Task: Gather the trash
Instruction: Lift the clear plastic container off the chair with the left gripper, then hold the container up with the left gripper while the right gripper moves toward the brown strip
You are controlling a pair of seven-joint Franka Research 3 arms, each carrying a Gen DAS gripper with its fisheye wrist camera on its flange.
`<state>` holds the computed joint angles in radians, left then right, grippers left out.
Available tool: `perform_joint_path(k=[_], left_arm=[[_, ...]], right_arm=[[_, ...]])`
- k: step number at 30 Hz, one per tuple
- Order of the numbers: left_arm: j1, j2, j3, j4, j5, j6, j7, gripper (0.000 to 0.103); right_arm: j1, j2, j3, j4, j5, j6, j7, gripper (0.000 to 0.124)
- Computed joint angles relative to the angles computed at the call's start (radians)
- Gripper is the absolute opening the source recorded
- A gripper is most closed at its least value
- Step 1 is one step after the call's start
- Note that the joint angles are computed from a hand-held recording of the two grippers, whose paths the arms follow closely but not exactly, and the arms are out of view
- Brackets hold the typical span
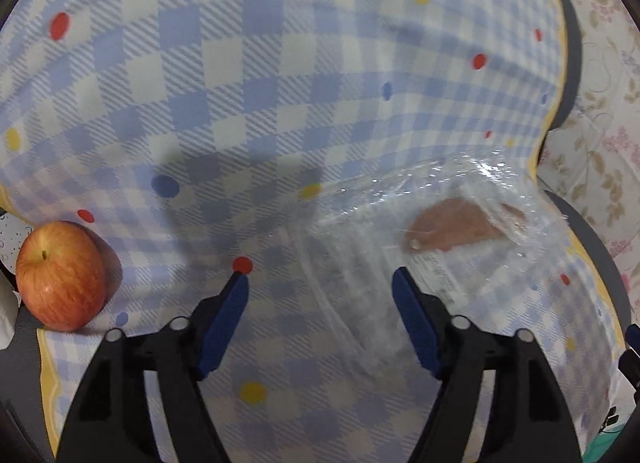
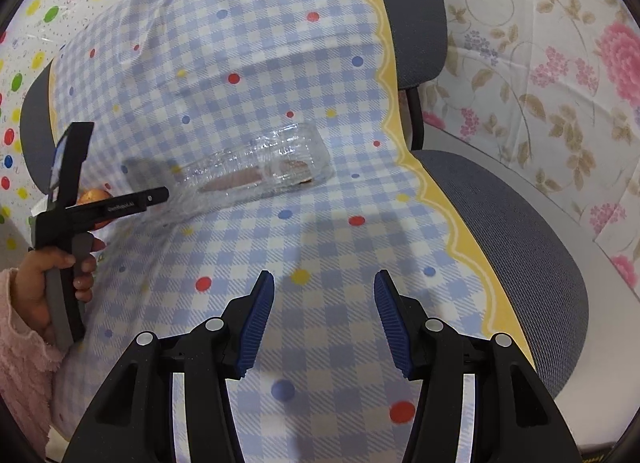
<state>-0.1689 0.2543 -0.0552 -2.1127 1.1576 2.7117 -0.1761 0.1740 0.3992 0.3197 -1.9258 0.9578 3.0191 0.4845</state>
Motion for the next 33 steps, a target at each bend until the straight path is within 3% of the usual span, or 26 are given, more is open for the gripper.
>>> perform_joint_path(k=[4,6,8,10,12,18,23,26,30,33], left_arm=[[0.030,0.052,-0.014,0.048,-0.149,-0.002,0.168,0.042],[0.029,0.068,-0.012,0.063,-0.202,-0.001,0.231,0.020],[-0.003,0.053,0.020,0.051,-0.143,0.022,0.181,0.010],[-0.062,-0.001,0.054,0.015,0.027,-0.014,0.014,0.006],[-0.072,-0.058,0.042,-0.033,0.157,-0.021,-0.124,0.005],[-0.082,-0.249,-0.068,-0.208,0.330,-0.198,-0.357,0.005],[-0.093,-0.386,-0.188,-0.322,0.315,-0.362,-0.401,0.005],[-0.103,-0.460,-0.238,-0.369,0.312,-0.410,-0.435,0.004],[-0.144,-0.468,-0.311,-0.371,0.299,-0.532,-0.408,0.004],[-0.172,-0.452,-0.326,-0.363,0.319,-0.548,-0.429,0.004]], right_arm=[[0.016,0.013,-0.014,0.019,-0.035,0.001,0.035,0.054],[0.017,0.017,-0.016,0.022,-0.046,0.003,0.052,0.054],[0.008,0.014,-0.006,0.016,-0.047,0.010,0.052,0.054],[-0.003,0.005,0.008,0.003,-0.040,0.017,0.040,0.054],[-0.007,-0.004,0.012,-0.006,-0.039,0.017,0.036,0.054],[-0.054,-0.055,0.078,-0.046,0.097,0.021,-0.104,0.054],[-0.053,-0.116,0.090,-0.094,0.257,0.005,-0.263,0.054],[-0.033,-0.144,0.073,-0.123,0.313,-0.028,-0.312,0.054],[0.006,-0.169,0.046,-0.163,0.377,-0.046,-0.375,0.053],[0.040,-0.198,0.025,-0.211,0.426,-0.039,-0.457,0.049]])
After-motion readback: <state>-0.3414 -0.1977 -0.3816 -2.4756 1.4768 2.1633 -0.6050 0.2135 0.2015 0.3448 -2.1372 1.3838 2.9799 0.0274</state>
